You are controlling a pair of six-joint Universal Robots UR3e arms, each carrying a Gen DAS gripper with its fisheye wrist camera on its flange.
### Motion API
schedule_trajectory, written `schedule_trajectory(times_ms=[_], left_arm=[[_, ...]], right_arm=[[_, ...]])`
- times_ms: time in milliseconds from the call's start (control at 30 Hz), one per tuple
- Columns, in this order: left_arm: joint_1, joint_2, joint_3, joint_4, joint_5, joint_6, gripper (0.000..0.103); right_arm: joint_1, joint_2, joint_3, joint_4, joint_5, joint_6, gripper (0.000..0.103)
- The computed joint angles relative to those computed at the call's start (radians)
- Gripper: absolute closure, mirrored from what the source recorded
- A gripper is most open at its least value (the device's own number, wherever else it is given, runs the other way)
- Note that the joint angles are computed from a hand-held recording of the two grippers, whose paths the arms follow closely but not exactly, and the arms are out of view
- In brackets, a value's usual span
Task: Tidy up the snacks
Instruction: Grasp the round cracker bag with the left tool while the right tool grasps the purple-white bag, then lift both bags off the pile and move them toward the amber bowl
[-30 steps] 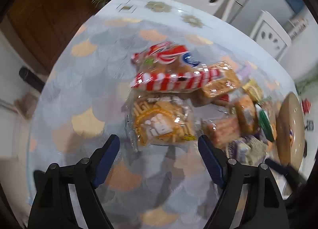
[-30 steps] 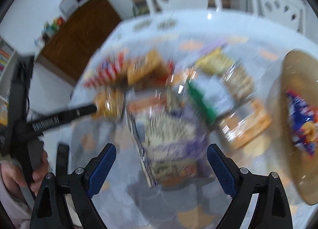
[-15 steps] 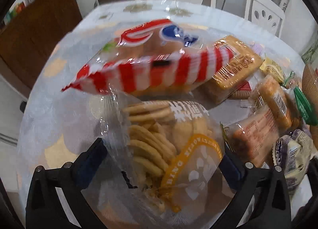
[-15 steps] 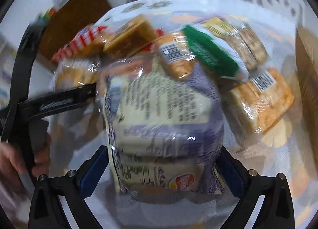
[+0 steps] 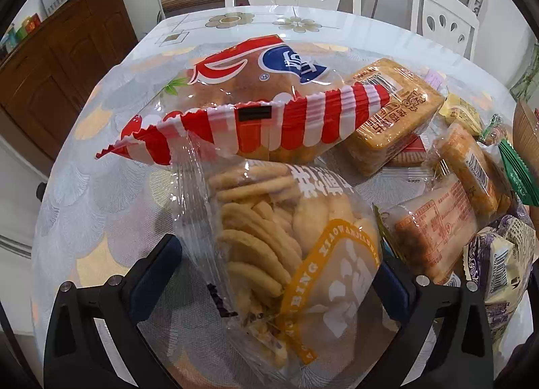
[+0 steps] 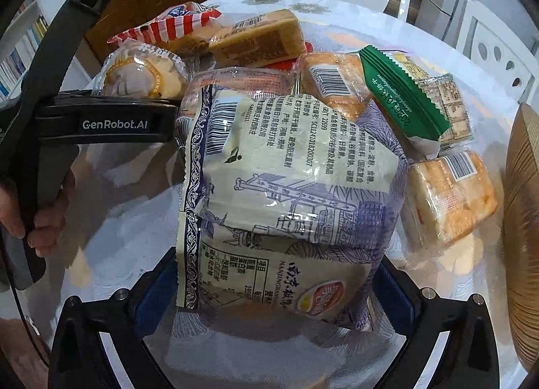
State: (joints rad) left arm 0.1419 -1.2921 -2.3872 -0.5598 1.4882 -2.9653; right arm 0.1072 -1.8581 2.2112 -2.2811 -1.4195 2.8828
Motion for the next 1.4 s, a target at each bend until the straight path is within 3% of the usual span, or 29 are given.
schedule_trajectory(times_ms=[67, 567, 1033, 1400], left_arm=[[0.001, 0.002, -0.001, -0.004, -0.001, 0.001, 0.0], [0.0, 0.004, -0.003, -0.002, 0.0, -0.001, 0.0], [-0.001, 0.009, -0.006, -0.002, -0.001, -0.001, 0.0], [0.025, 0.056, -0.036, -0.007, -0.028, 0.018, 0.0]], right_arm=[[0.001, -0.064, 0.023, 0.04, 0.0, -0.002, 0.0], [-0.025, -0.097, 0.038, 0.06, 0.02, -0.023, 0.0], [-0.338, -0.258, 0.063, 0.299, 0.335, -0.112, 0.0], [-0.477, -0.249, 0.043, 0.419, 0.466, -0.147, 0.0]])
